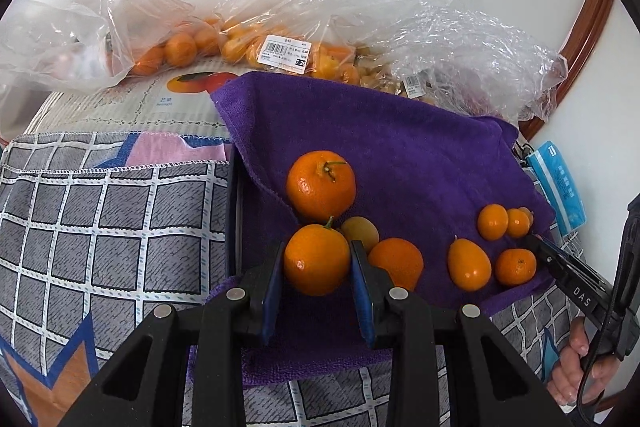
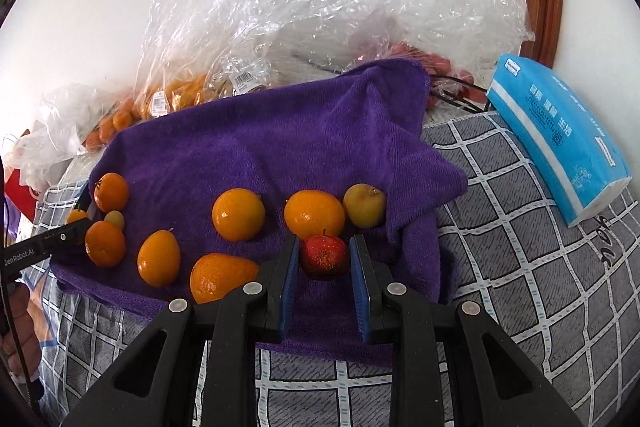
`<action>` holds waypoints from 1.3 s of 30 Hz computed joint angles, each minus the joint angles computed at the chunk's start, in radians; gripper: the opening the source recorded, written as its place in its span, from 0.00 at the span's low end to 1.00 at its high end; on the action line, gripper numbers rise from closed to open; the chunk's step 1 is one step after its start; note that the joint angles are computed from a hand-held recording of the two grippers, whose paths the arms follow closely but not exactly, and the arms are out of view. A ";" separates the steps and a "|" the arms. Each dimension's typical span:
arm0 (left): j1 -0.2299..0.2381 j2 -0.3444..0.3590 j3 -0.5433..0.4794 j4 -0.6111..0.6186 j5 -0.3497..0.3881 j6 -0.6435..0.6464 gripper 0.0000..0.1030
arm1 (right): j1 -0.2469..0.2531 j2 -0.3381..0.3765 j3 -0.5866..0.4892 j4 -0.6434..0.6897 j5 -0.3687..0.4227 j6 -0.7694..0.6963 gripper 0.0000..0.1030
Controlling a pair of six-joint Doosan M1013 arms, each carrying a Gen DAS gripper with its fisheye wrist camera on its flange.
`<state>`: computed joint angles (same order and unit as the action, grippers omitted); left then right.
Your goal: Organize fruits
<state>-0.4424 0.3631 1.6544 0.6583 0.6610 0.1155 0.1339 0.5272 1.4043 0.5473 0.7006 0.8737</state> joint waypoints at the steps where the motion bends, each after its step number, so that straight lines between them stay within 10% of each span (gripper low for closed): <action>1: 0.000 0.001 -0.001 -0.003 0.000 0.002 0.29 | -0.001 0.000 0.000 0.004 0.001 -0.001 0.25; 18: -0.023 0.009 -0.015 0.004 0.062 -0.003 0.30 | -0.006 -0.012 0.010 0.043 0.006 -0.042 0.40; 39: -0.105 -0.060 0.039 0.132 0.135 -0.079 0.59 | -0.006 -0.089 0.073 0.081 -0.040 -0.054 0.53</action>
